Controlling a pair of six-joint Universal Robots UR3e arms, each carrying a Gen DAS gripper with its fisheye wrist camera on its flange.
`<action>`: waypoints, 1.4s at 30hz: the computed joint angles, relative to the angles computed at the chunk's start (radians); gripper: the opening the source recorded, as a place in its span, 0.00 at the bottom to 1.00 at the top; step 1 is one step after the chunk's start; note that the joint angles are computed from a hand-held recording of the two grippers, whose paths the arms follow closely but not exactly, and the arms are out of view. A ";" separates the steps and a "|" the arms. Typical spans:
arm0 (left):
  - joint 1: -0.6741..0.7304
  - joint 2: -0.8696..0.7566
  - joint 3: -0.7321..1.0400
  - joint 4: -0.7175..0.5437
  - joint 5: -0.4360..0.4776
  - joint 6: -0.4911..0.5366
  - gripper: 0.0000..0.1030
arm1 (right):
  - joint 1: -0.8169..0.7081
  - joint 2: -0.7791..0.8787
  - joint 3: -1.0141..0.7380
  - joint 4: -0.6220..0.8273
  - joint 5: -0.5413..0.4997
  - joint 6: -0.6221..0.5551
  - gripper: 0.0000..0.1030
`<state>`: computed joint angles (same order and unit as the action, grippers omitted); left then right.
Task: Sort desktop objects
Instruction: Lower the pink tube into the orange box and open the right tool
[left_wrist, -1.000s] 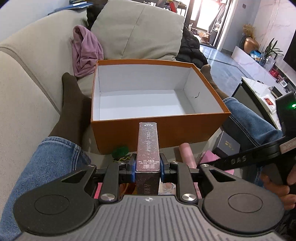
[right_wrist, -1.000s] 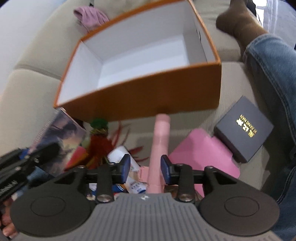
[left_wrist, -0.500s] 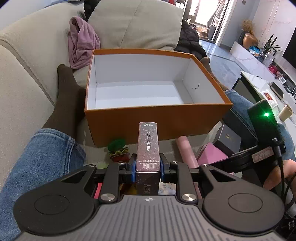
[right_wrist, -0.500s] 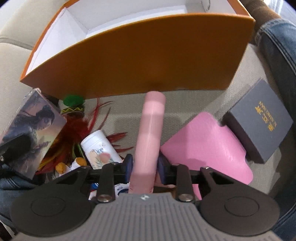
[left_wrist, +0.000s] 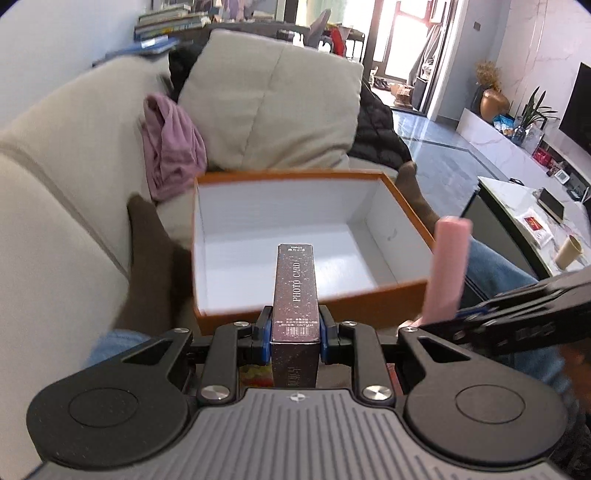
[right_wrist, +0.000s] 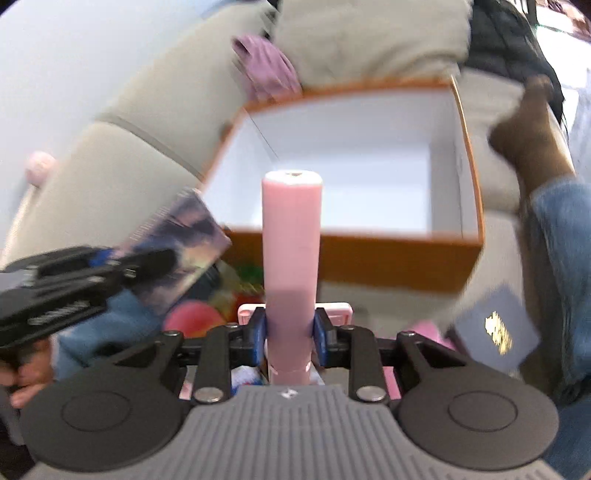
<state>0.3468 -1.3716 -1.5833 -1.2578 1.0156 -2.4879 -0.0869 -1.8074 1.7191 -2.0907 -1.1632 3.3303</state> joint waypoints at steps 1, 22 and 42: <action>-0.014 -0.024 0.025 0.021 0.012 -0.015 0.25 | -0.015 0.007 -0.029 0.009 0.021 -0.004 0.28; -0.285 -0.646 0.463 0.193 0.261 -0.154 0.25 | -0.081 0.836 -0.874 0.335 -0.008 -0.037 0.28; -0.274 -0.700 0.442 0.222 0.258 -0.168 0.25 | 0.092 1.058 -1.304 0.503 -0.309 -0.149 0.31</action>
